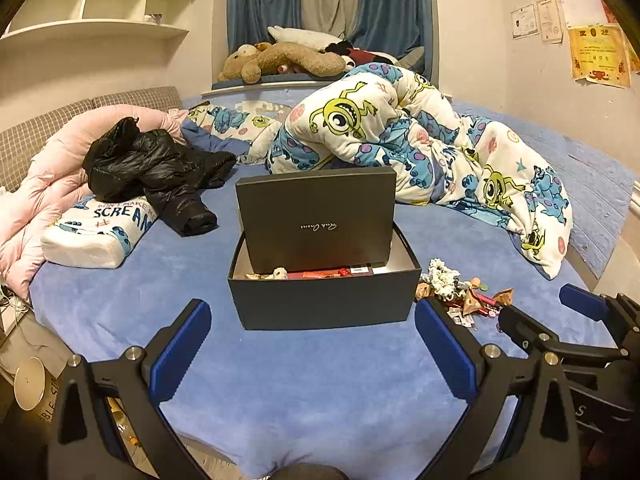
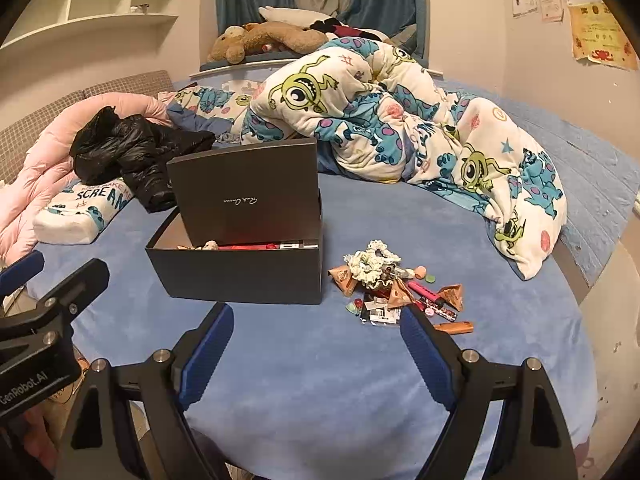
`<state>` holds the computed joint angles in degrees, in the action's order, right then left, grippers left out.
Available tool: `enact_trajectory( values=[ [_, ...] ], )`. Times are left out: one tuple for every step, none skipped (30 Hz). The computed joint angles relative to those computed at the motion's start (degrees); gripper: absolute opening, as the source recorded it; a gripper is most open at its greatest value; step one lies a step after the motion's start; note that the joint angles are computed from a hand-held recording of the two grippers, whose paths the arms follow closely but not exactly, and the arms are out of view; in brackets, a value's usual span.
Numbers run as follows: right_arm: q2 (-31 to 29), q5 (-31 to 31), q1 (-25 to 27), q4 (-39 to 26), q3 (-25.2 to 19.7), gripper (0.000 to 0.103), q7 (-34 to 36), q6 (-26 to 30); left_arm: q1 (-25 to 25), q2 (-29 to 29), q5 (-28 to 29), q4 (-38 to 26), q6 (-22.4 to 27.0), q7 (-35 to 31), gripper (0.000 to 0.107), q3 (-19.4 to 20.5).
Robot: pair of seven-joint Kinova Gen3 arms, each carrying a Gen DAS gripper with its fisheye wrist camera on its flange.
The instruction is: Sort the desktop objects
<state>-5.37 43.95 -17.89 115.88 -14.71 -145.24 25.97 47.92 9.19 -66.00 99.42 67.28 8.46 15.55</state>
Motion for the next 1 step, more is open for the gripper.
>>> enact_trajectory(
  values=[
    [-0.2,0.42,0.04,0.05,-0.13,0.087,-0.43,0.06,0.06,-0.11,-0.13,0.02,0.02,0.05,0.103,0.02]
  ],
)
